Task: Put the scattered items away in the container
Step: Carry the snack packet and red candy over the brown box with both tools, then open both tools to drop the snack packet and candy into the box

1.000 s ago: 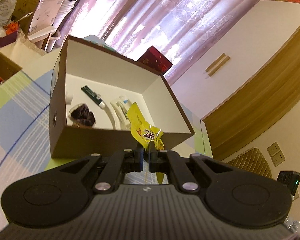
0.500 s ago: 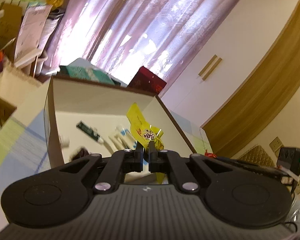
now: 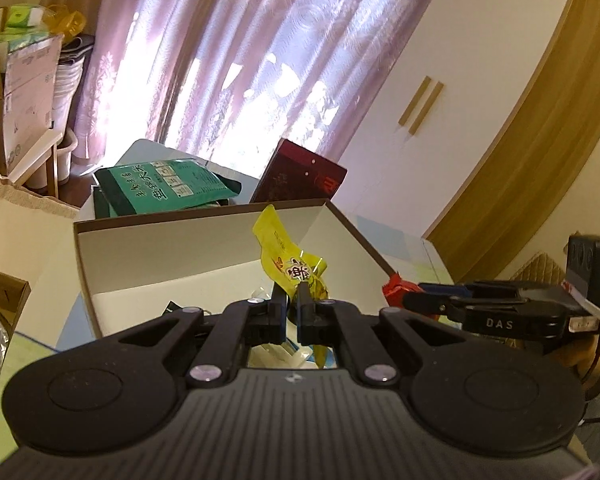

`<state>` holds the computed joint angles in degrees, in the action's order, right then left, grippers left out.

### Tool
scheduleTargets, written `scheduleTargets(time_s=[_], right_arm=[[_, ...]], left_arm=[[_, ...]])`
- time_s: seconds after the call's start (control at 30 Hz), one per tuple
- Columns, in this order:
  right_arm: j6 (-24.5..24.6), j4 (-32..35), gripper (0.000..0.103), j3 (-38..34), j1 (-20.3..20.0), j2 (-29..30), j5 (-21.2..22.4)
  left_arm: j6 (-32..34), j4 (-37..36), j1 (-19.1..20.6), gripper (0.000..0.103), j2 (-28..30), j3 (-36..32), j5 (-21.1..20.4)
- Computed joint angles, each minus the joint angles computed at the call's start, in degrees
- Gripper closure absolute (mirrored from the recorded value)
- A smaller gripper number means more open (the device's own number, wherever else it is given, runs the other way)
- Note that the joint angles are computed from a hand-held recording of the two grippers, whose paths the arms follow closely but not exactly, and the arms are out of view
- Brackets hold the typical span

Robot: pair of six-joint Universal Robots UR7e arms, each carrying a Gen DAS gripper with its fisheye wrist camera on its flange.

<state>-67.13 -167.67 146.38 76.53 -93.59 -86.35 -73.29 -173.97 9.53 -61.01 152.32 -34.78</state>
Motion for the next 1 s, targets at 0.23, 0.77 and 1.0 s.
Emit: scheduleTargets(time_s=[0.23, 0.77, 1.0], right_arm=[[1.8, -6.1, 0.071, -1.4, 1.8, 7.3, -3.2], [3.5, -13.3, 0.071, -4.2, 2.8, 17.2, -8.6], [3.9, -14.4, 0.071, -5.1, 2.9, 19.1, -10.1]], left_arm=[[9.5, -6.8, 6.4, 0.101, 3.0, -1.7, -2.1], [19.1, -11.6, 17.9, 0.101, 7.4, -6.1, -5.2], [21.7, -12.8, 22.4, 0.097, 11.4, -10.2, -6.9]])
